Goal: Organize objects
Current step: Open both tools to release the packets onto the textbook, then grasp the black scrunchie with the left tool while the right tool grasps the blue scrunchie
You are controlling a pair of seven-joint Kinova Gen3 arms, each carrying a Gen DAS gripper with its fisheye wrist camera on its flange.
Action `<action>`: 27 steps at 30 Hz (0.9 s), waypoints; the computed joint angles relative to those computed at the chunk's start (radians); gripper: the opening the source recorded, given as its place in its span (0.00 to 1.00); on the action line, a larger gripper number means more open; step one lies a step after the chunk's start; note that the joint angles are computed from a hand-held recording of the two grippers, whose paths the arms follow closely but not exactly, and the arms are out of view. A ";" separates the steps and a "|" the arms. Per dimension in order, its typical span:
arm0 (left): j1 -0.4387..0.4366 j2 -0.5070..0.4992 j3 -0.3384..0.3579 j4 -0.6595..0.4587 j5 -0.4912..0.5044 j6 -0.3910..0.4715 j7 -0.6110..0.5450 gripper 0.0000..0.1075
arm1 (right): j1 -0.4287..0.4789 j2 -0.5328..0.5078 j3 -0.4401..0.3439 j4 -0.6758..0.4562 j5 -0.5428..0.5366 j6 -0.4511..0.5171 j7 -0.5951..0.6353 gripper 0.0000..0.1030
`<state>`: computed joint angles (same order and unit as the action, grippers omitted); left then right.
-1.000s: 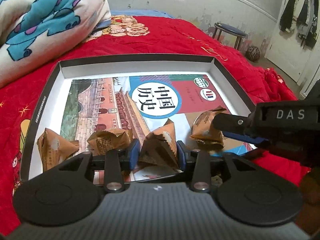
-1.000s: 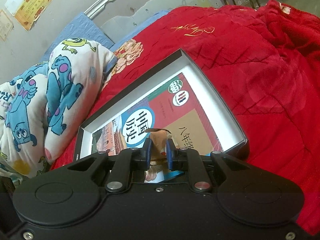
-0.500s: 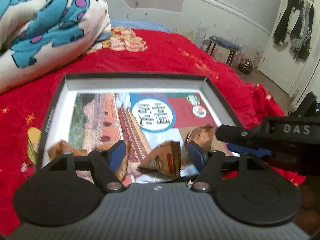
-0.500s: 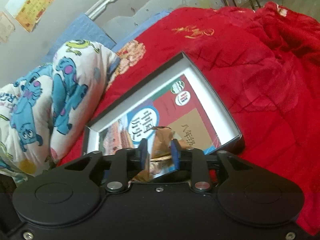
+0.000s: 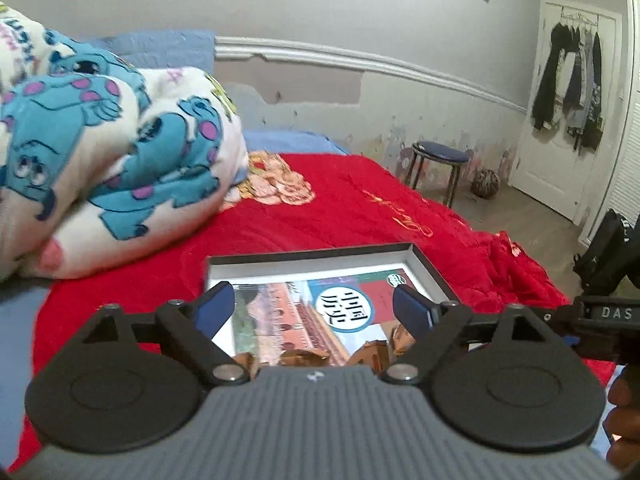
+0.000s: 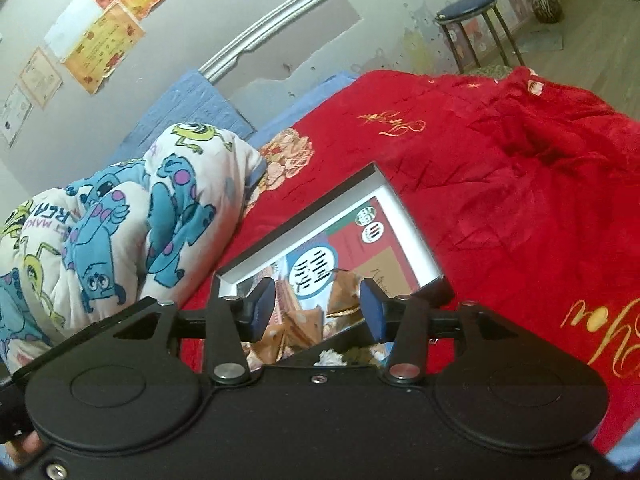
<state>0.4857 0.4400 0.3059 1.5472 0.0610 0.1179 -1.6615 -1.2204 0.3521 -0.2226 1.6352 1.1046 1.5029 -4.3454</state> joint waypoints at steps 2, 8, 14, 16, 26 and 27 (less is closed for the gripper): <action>-0.039 -0.014 0.036 0.046 0.025 -0.016 -0.020 0.89 | -0.008 0.016 0.001 -0.030 0.006 0.013 0.017 0.44; 0.029 0.037 -0.064 0.027 0.041 0.115 0.086 0.88 | 0.001 0.063 0.024 -0.058 0.022 -0.069 0.038 0.44; 0.084 0.134 -0.120 -0.086 0.031 0.267 0.173 0.83 | 0.053 0.075 0.053 -0.006 0.009 -0.247 0.023 0.43; 0.117 0.163 -0.157 -0.127 0.003 0.316 0.216 0.79 | 0.068 0.068 0.064 0.034 0.025 -0.311 -0.022 0.43; 0.170 0.217 -0.200 -0.216 -0.090 0.417 0.343 0.21 | 0.126 0.077 0.089 0.090 -0.010 -0.484 -0.079 0.37; 0.182 0.224 -0.210 -0.233 -0.104 0.439 0.355 0.18 | 0.123 0.076 0.093 0.098 -0.005 -0.492 -0.094 0.37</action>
